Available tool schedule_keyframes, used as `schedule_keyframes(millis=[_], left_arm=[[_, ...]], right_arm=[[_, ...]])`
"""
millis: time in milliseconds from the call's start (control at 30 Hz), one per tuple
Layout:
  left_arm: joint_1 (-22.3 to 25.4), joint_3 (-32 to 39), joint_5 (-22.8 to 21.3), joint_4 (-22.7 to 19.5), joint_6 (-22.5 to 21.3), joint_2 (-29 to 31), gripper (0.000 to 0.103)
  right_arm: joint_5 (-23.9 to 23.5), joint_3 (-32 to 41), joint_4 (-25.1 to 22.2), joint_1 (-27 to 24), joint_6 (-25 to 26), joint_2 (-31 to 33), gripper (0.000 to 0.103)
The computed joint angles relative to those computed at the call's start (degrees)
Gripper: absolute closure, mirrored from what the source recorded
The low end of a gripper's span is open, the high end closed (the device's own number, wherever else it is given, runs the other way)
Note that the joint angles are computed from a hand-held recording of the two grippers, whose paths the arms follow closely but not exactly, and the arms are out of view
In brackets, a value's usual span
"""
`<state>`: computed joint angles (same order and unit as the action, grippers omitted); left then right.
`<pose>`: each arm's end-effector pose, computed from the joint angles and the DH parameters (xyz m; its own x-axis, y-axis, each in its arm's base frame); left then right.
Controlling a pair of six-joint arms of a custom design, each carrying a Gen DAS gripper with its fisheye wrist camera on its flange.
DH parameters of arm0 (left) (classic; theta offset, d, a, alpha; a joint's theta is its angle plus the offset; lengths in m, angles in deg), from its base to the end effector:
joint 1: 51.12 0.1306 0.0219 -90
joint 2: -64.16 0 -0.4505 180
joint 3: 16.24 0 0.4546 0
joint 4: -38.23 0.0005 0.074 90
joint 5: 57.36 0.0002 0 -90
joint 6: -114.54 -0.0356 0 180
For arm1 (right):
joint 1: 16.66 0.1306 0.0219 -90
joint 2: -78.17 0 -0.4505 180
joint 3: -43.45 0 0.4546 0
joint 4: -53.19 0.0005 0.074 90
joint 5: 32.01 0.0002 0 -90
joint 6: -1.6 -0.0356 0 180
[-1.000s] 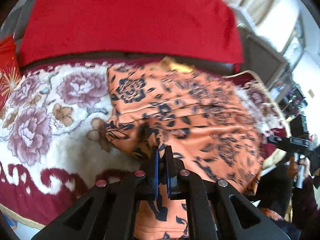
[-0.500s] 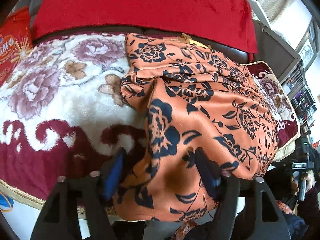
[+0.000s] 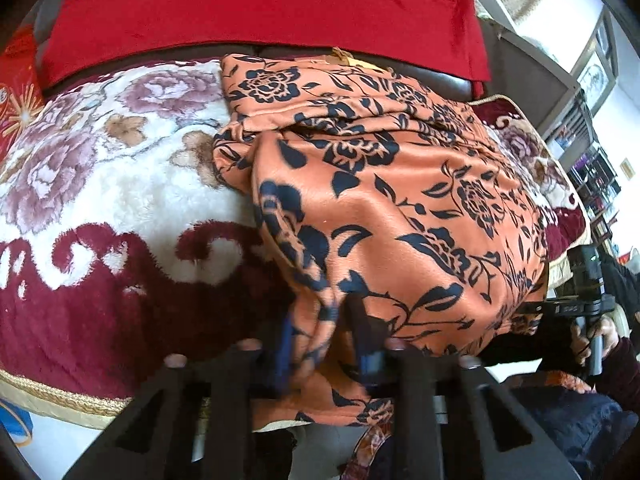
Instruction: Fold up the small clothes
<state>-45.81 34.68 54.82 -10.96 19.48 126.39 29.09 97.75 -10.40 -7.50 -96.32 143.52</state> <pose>0.3102 0.0148 0.3469 -0.8545 0.0026 -0.5195 0.1755 0.9427 -0.2839 0.3013 0.0655 0.3515 -0.9795 -0.0358 -0.1981 -0.1320 0.8570 0.4981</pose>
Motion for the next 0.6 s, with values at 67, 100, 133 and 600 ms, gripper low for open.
schedule_keyframes(millis=[67,100,133,600], left_arm=[[-0.14,-0.02,0.45,-0.37,-1.09,-0.72,0.088],[-0.1,0.03,0.8,-0.76,-1.47,-1.12,0.088],[0.02,0.12,1.57,-1.15,-1.79,-1.57,0.089],[1.92,9.95,7.62,3.03,3.73,1.72,0.092]], right_arm=[[-3.85,0.36,-0.85,0.32,0.4,-1.87,0.092],[-5.23,0.6,-1.25,0.02,1.39,-2.67,0.092],[-6.83,1.0,-1.3,0.05,1.8,-3.57,0.092],[-13.66,13.59,15.55,-3.16,-8.57,-1.24,0.092]])
